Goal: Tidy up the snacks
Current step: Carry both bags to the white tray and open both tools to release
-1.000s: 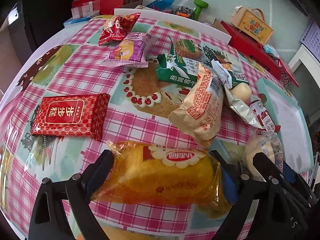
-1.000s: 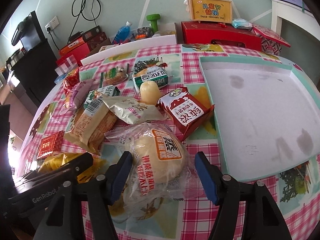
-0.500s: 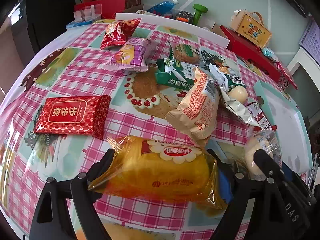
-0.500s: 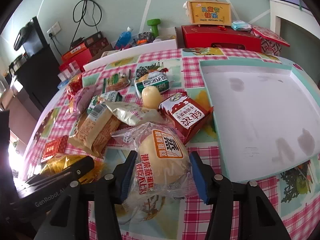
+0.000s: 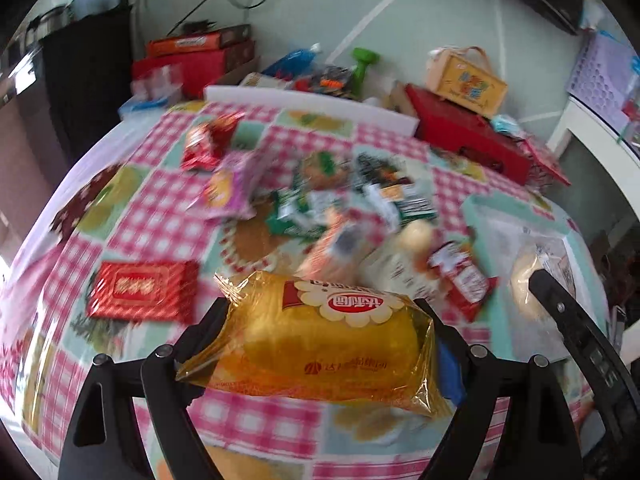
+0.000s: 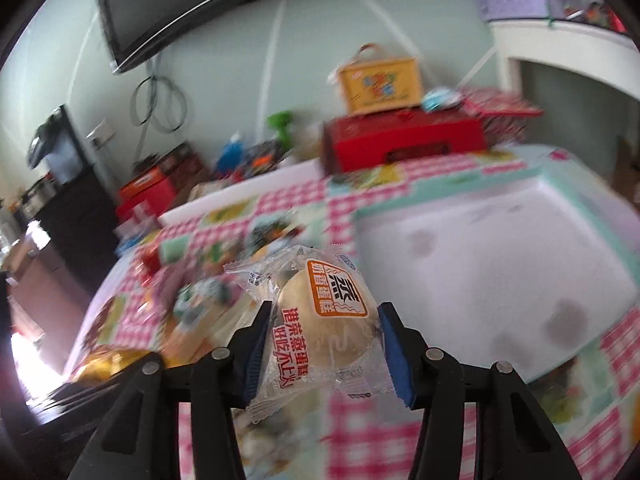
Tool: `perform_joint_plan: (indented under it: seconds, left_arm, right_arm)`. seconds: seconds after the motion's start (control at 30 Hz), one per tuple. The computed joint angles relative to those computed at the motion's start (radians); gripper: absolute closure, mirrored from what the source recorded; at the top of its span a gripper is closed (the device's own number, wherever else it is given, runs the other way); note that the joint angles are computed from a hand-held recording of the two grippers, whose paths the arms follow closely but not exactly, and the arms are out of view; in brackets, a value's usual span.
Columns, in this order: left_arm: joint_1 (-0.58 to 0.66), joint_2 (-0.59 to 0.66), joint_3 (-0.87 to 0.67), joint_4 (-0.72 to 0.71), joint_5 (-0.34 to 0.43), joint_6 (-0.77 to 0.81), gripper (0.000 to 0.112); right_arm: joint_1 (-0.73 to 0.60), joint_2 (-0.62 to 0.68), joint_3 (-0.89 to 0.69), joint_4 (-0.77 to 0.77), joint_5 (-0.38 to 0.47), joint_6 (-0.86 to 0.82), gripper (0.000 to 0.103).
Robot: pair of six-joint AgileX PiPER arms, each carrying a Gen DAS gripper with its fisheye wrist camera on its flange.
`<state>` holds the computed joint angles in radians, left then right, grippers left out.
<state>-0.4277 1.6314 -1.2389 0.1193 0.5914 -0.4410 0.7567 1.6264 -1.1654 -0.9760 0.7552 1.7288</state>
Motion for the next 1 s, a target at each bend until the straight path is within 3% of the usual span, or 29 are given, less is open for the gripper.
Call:
perform_joint_plan:
  seconds: [0.5,0.73,1.0]
  left_arm:
    - [-0.21,0.274,-0.468,-0.029,0.129,0.114,0.024]
    - [-0.282,0.506,-0.792,-0.033,0.26,0.148,0.024]
    - [-0.313,0.772,-1.211,-0.043,0.449,0.169,0.024]
  right_arm:
    - [-0.229,-0.148,0.18,0.014,0.14,0.079,0.049]
    - [-0.294,-0.14,0.195,0.035,0.213,0.052,0.048]
    - [-0.373,-0.113,0.2,0.051,0.188,0.019,0.048]
